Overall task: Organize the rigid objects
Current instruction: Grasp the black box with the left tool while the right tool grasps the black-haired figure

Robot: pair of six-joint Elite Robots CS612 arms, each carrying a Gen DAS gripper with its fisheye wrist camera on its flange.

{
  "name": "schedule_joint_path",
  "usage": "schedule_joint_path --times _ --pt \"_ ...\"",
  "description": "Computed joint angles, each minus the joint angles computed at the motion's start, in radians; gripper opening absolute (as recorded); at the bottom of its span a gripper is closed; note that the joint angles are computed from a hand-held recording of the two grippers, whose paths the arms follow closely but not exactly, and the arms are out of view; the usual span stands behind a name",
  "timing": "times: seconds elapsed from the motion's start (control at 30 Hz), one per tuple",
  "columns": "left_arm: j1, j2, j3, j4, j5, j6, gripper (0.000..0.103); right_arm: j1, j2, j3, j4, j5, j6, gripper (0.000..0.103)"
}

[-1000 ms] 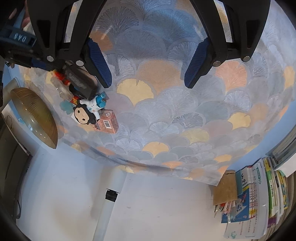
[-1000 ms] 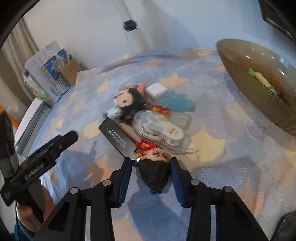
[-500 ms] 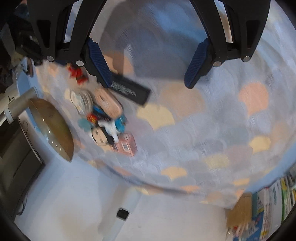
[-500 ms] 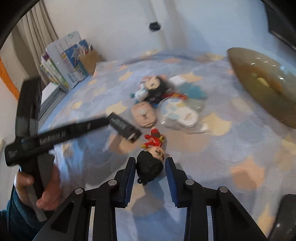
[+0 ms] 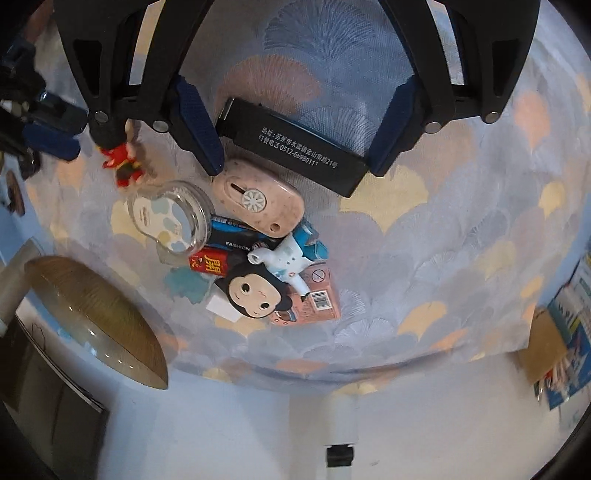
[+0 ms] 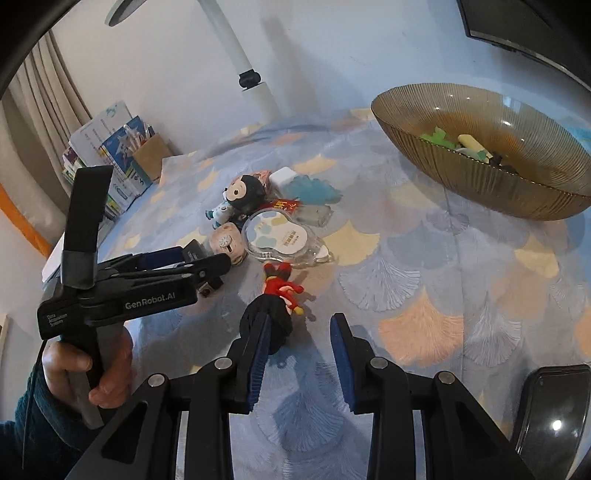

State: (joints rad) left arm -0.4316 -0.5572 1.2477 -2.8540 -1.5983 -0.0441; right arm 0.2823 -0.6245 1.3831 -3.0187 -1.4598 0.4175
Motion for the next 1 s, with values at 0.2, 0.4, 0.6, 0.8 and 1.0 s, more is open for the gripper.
schedule_joint_path --times 0.2,0.4,0.6,0.8,1.0 --pt "0.025 -0.043 0.066 0.021 -0.066 0.127 0.070 -0.005 0.007 -0.008 0.017 0.059 0.014 0.063" --pt "0.061 -0.068 0.107 0.033 -0.126 0.177 0.073 0.007 0.020 -0.040 0.057 0.076 -0.023 0.063" --pt "0.075 -0.088 0.142 0.032 -0.185 0.091 0.080 0.019 0.030 -0.073 0.101 0.058 -0.048 0.074" --pt "0.047 -0.076 0.126 0.013 -0.118 0.021 0.075 0.028 0.059 -0.146 0.173 0.002 -0.054 0.075" --pt "0.011 -0.068 0.126 -0.036 -0.006 0.096 0.032 0.037 0.060 -0.152 0.173 0.050 -0.213 0.039"
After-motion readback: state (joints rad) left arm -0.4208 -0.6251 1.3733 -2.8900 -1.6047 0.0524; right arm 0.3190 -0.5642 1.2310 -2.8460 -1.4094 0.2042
